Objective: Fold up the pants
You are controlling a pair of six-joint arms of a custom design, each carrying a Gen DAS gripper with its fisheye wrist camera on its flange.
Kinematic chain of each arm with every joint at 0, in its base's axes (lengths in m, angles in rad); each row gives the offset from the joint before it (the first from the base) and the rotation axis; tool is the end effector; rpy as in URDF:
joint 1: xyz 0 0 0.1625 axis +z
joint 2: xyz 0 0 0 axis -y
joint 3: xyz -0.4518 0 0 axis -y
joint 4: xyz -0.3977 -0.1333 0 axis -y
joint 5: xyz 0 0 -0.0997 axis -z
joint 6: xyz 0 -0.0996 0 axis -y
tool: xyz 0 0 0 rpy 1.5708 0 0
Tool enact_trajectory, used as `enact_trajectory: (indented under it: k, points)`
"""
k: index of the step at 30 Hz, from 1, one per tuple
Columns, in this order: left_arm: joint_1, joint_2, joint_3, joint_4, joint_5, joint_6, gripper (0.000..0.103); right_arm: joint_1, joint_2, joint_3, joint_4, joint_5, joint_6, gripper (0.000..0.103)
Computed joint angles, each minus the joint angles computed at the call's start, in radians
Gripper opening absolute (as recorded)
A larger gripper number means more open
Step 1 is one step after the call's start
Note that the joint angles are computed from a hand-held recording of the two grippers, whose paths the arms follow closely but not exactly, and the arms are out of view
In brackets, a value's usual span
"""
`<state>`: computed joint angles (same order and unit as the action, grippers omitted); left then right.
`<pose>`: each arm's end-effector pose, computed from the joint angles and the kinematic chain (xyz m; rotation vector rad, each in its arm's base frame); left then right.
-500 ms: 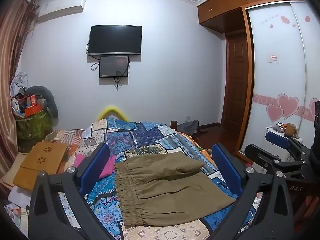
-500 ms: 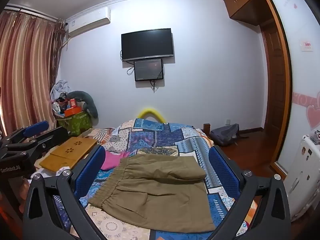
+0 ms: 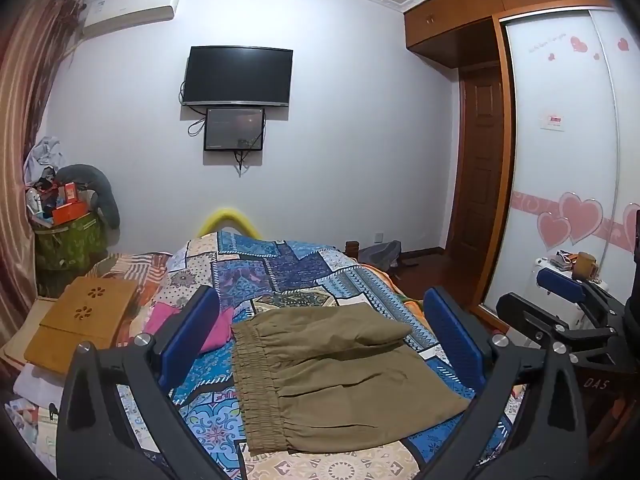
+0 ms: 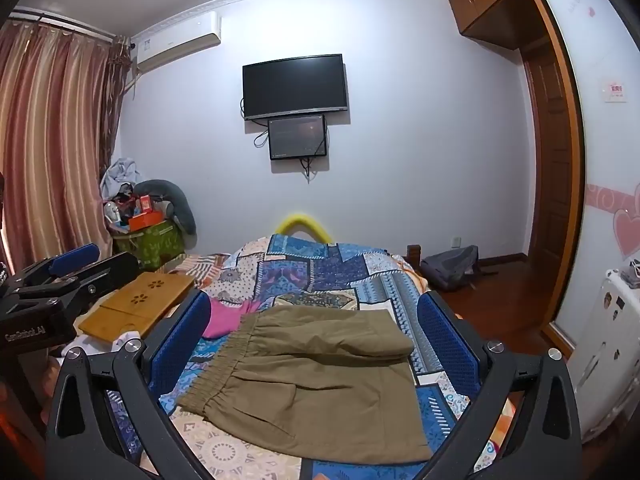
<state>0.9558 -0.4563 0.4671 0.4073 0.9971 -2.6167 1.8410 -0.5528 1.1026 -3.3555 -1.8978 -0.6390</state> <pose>-0.3312 -0.7936 0.2322 0.8440 2.1100 -1.4789 0.3233 -0.7878 0.2550 0.7369 -2.0966 1.4740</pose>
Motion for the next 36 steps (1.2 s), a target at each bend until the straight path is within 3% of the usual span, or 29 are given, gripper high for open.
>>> enact_trajectory:
  k: [16, 36]
  points:
    - [-0.003, -0.022, 0.042, -0.028, -0.003, 0.02, 0.103, -0.003, 0.002, -0.004, 0.006, 0.001, 0.001, 0.103]
    - [-0.007, -0.007, 0.001, -0.005, -0.015, 0.023, 0.103, -0.008, 0.001, 0.006, -0.001, 0.005, 0.004, 0.103]
